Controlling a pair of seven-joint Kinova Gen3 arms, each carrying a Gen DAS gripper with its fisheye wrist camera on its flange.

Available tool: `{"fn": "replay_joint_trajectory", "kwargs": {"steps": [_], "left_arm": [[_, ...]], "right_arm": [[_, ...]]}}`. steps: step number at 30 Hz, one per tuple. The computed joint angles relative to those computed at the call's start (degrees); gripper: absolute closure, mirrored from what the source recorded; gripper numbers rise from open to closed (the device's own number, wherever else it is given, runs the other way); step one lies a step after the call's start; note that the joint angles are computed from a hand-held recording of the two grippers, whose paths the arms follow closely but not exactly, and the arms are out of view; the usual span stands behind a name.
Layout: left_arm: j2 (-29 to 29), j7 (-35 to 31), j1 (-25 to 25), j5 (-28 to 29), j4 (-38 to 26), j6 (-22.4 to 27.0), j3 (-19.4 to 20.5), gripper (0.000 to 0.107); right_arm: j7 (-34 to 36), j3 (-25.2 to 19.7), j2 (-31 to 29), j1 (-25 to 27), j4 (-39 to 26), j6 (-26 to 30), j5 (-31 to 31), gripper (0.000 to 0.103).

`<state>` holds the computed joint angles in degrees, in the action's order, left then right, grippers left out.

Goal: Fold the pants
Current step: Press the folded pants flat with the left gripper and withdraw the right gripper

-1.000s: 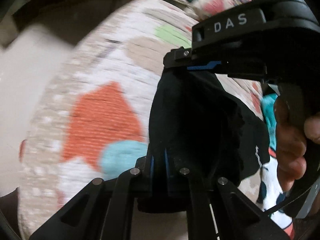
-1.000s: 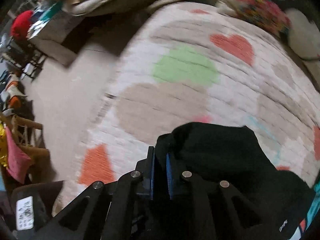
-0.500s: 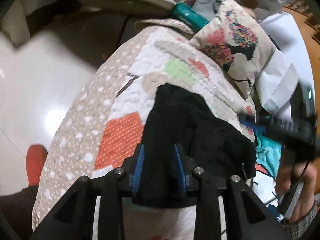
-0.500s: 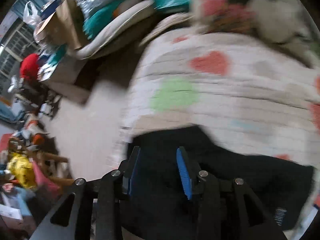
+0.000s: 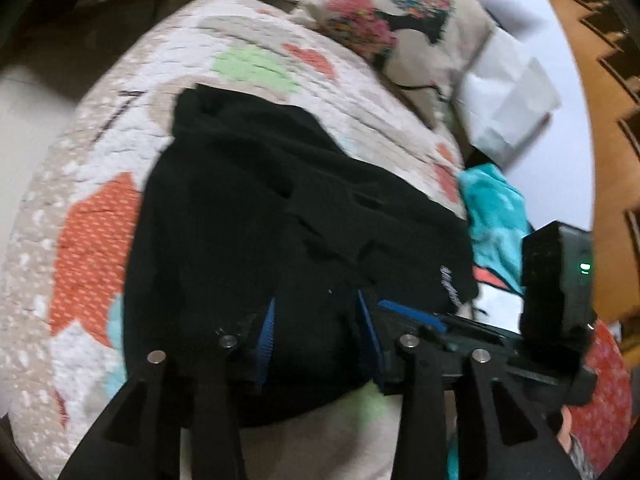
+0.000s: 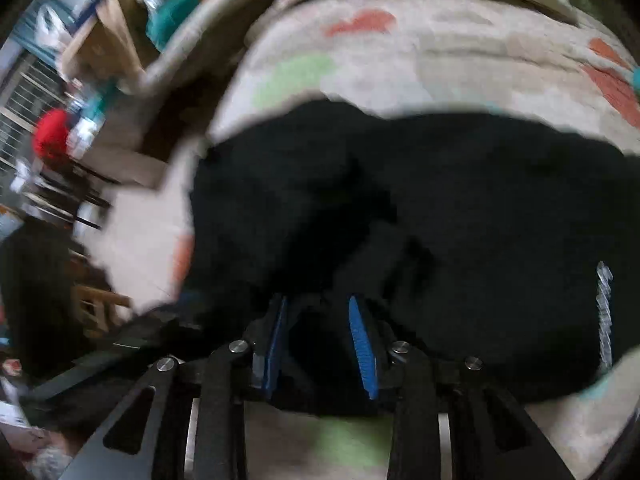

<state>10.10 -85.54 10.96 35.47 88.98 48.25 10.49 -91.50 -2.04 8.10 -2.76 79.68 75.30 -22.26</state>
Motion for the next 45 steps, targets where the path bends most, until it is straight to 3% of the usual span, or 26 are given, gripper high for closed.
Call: {"fn": "replay_joint_trajectory", "kwargs": {"steps": [2, 5, 11, 15, 18, 21, 24, 25, 26, 28, 31, 34, 38, 42, 45], "left_arm": [[0.6, -0.6, 0.8, 1.2, -0.4, 1.0, -0.1, 0.064], [1.5, 2.9, 8.1, -3.7, -1.8, 0.7, -4.1, 0.062], [0.3, 4.9, 24.0, -17.7, -3.4, -0.8, -13.6, 0.058], [0.4, 7.9, 32.9, -26.6, -4.5, 0.1, -19.0, 0.057], [0.8, 8.5, 33.3, -28.0, -5.3, 1.0, -19.2, 0.057], [0.3, 4.4, 28.9, -22.5, -4.8, 1.4, -17.3, 0.057], [-0.6, 0.9, 21.0, -15.6, -4.8, 2.7, -12.4, 0.057], [-1.1, -0.2, 18.3, -13.2, -4.4, 2.7, -10.8, 0.057], [-1.7, -1.3, 15.7, -10.9, -4.3, 2.9, -9.3, 0.057], [-2.8, -3.2, 10.4, -6.2, -3.7, 2.8, -6.5, 0.057], [-4.2, -4.7, 5.2, -2.3, -1.4, 0.2, -4.0, 0.055], [-3.4, 0.3, 9.3, -6.4, -1.8, -0.2, -8.3, 0.054], [0.0, 6.4, 17.7, -8.5, -4.5, 2.1, -17.5, 0.054], [0.7, 9.9, 19.2, -14.5, -5.9, 1.7, -16.8, 0.054], [2.4, 13.2, 21.4, -18.7, -8.2, 6.0, -17.6, 0.054]], "right_arm": [[-0.4, 1.7, -1.6, 1.3, 1.7, 0.4, -1.2, 0.067], [-4.4, 3.1, -3.1, 2.5, 0.8, 0.7, 1.5, 0.062], [-4.5, 1.1, 2.3, 2.3, -12.3, 4.2, 3.3, 0.062], [-1.7, -0.4, 9.8, -4.9, -22.9, 8.1, 10.2, 0.062], [-0.6, 1.3, 16.2, -11.5, -30.9, 14.8, 16.9, 0.062], [1.7, 1.0, 20.5, -14.8, -35.0, 21.4, 23.8, 0.063], [3.3, 0.5, 18.3, -13.7, -31.7, 22.0, 25.1, 0.062], [2.6, 0.5, 16.4, -12.4, -29.0, 20.5, 24.7, 0.059], [2.1, -0.4, 14.4, -10.0, -26.4, 19.0, 23.7, 0.049], [1.8, -1.8, 10.5, -6.4, -21.1, 16.1, 23.7, 0.043], [2.9, 2.4, 6.9, -8.6, -13.2, 13.7, 28.8, 0.043], [2.4, 5.4, 4.3, -7.5, -7.8, 11.2, 27.4, 0.043], [0.4, 3.0, -0.9, 1.7, -4.2, 5.0, 18.8, 0.043], [3.8, 2.8, -3.9, 3.0, -2.0, -0.9, 11.5, 0.043], [3.2, 1.3, -3.9, 2.2, -1.9, -4.2, 7.5, 0.047]]}}
